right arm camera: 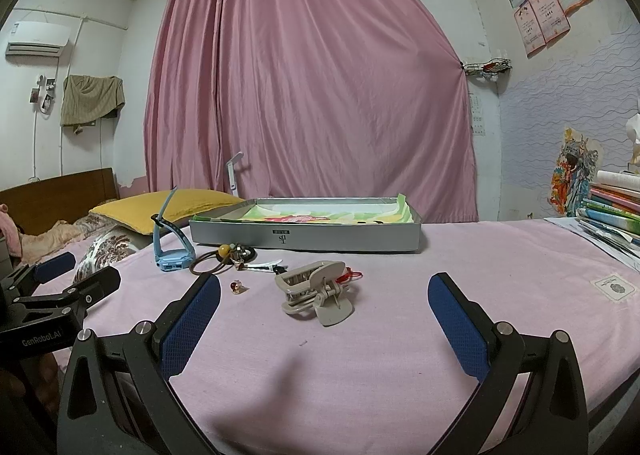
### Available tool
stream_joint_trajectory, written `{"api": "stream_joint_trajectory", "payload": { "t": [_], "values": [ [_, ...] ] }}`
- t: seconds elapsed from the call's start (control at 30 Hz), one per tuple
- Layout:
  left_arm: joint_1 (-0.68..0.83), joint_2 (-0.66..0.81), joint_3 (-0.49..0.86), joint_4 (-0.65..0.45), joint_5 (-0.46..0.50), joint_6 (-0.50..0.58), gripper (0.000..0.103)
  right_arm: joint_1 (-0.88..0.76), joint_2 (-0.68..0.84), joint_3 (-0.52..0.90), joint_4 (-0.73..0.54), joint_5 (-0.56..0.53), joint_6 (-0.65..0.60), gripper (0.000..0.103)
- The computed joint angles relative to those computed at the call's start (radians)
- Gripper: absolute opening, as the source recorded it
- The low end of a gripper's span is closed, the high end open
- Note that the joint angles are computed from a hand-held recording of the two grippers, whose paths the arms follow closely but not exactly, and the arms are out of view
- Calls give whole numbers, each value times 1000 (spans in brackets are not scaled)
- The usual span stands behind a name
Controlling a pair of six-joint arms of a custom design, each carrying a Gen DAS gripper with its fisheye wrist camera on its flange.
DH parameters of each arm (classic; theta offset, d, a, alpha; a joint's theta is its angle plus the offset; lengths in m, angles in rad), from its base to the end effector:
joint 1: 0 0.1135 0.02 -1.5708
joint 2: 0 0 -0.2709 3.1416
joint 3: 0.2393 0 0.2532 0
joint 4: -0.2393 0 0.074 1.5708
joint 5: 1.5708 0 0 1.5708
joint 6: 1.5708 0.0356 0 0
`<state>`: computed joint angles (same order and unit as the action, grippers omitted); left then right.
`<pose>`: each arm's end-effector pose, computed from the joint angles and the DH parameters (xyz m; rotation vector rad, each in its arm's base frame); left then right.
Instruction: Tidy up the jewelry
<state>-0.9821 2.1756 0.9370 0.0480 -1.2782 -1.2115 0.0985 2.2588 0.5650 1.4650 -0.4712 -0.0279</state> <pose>0.2184 -0.2657 0.0451 -0.4705 1.7924 0.3082 0.3212 0.0480 0.0473 -0.4477 1.7423 0.4734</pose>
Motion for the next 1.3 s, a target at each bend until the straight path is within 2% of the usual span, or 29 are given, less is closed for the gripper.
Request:
{"api": "stream_joint_trajectory", "payload": {
  "t": [1.0,1.1,1.3],
  "values": [
    [-2,14,8,-11,4,-16,103,11,26,12,-6,0,0,102],
    [-4,22,12,-31,4,-37,103,12,19,19,-28,-3,-4,102],
    [34,-28,-24,9,25,56,103,13,-51,73,-169,-26,-35,102]
  ]
}}
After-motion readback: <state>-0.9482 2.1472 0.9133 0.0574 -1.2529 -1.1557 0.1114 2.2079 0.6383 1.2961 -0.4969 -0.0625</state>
